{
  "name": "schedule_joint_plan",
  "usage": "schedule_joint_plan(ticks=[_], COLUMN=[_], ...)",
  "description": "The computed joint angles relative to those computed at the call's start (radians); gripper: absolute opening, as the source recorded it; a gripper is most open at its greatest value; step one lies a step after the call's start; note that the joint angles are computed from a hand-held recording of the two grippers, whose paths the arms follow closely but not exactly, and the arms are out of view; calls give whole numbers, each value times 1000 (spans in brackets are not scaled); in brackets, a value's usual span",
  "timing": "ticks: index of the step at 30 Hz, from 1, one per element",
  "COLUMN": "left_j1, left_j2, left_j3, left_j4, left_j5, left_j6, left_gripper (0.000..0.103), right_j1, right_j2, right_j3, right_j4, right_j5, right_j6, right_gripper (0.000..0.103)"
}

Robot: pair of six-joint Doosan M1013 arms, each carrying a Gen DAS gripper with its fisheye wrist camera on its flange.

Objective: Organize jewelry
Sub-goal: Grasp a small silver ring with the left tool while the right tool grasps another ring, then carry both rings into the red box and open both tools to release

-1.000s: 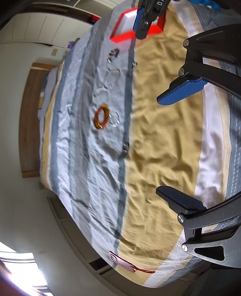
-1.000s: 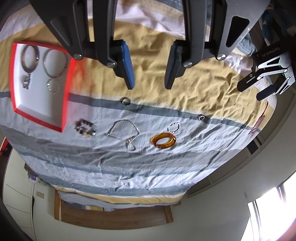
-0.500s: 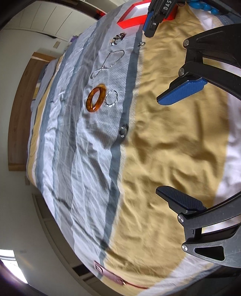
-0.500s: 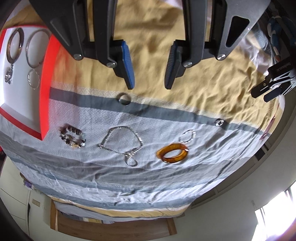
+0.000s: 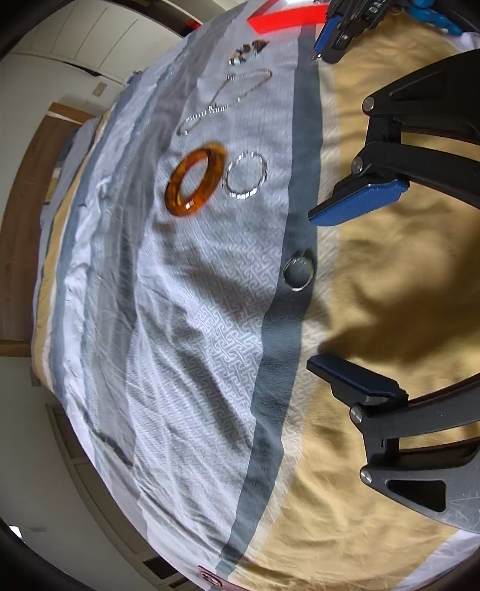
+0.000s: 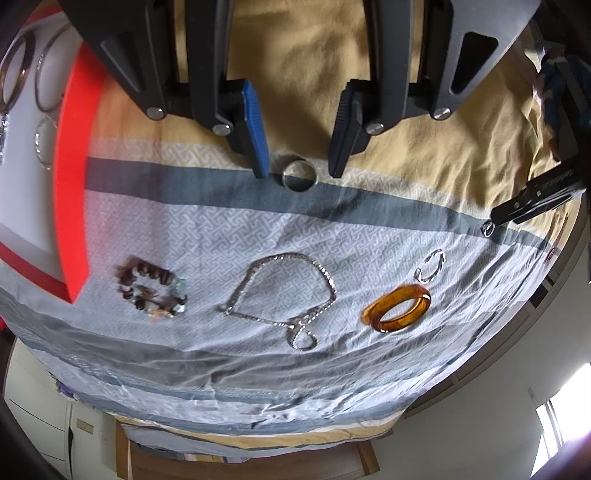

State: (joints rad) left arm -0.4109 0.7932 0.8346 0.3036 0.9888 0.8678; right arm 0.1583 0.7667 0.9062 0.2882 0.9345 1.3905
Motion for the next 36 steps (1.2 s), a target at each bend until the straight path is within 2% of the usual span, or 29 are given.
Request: schedule_joint_plan(ticks=[6,7,8,10,13,23,36], left_j1=[3,3,3,2,1,0,-46], left_j2=[31,32,32,35,32,-31,-133], left_j3=[-38,-39,-39,-43,-40,41,135], left_j4=[-3,-4,-5,-1,-8,-52,-26], left_j5=[22,18,18,21,23,-41,-116], left_j6=[18,20,22,26,35,25,38], left_gripper=[55,48,44,30,16,15,15], right_j1=[-1,-1,-2,-4,-6,-9,-19], right_j2=[13,15,15,12,8,-41,-168], right_j3=[-13,-14,-13,-7,1,60,211], right_j4=[18,23,28,45,62,122,182], right_j5=[-2,-3,-5,-9,-16,-44,-114], right_j6=[-19,-22,-27,-35,-45,-104,-180], right_gripper=[31,30,25,19,19,19,19])
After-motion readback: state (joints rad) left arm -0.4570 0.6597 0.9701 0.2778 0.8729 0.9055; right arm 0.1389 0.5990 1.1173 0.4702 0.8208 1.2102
